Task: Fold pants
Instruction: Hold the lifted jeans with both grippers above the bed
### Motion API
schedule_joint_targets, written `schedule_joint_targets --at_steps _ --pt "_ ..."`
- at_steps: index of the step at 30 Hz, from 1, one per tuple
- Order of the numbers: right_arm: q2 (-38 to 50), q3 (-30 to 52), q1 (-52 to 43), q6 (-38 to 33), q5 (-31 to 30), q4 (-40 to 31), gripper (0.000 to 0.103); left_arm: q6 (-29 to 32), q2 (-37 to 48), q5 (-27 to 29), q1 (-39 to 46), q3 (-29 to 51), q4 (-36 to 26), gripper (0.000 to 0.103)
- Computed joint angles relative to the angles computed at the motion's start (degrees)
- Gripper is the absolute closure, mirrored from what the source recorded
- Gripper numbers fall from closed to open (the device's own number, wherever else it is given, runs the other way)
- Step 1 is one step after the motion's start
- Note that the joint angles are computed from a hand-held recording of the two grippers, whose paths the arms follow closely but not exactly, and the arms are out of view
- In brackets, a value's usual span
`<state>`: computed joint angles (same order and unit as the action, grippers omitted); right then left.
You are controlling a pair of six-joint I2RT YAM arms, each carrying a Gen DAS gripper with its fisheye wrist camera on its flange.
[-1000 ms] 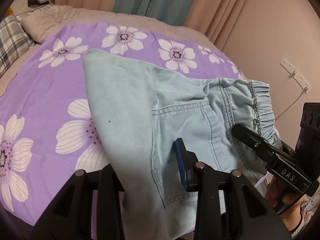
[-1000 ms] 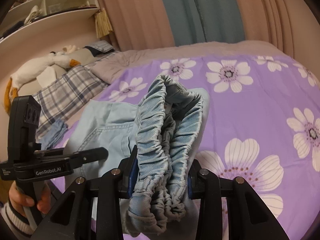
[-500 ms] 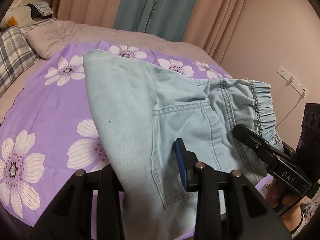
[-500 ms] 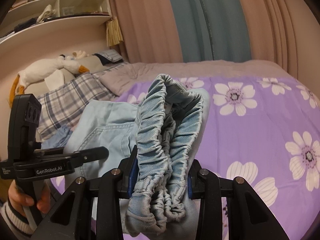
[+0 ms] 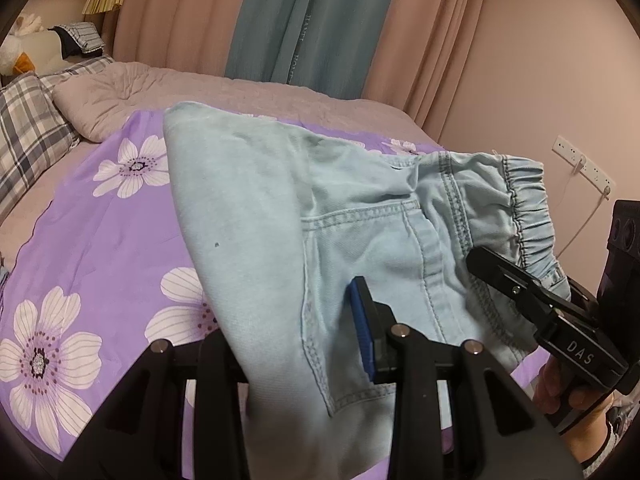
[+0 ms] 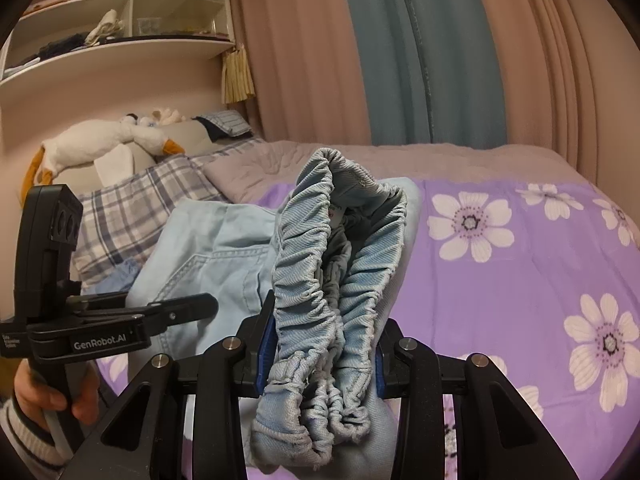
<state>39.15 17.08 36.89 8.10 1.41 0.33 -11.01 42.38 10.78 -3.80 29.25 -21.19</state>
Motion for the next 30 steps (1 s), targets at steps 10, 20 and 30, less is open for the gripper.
schedule_joint_targets --at_steps 10,20,30 --pt "2.57 2.46 -1.36 -1.86 -0.84 1.81 0.064 0.88 1.76 -2.07 -1.16 2.82 0.72 0.070" --pt "6.21 4.39 -4.14 -3.63 -3.40 5.72 0.064 2.49 5.36 -2.54 -0.70 6.22 2.57 0.070" --pt "10.30 5.37 -5.45 -4.38 -4.16 9.92 0.064 3.72 11.42 -3.42 -0.67 8.82 6.56 0.070"
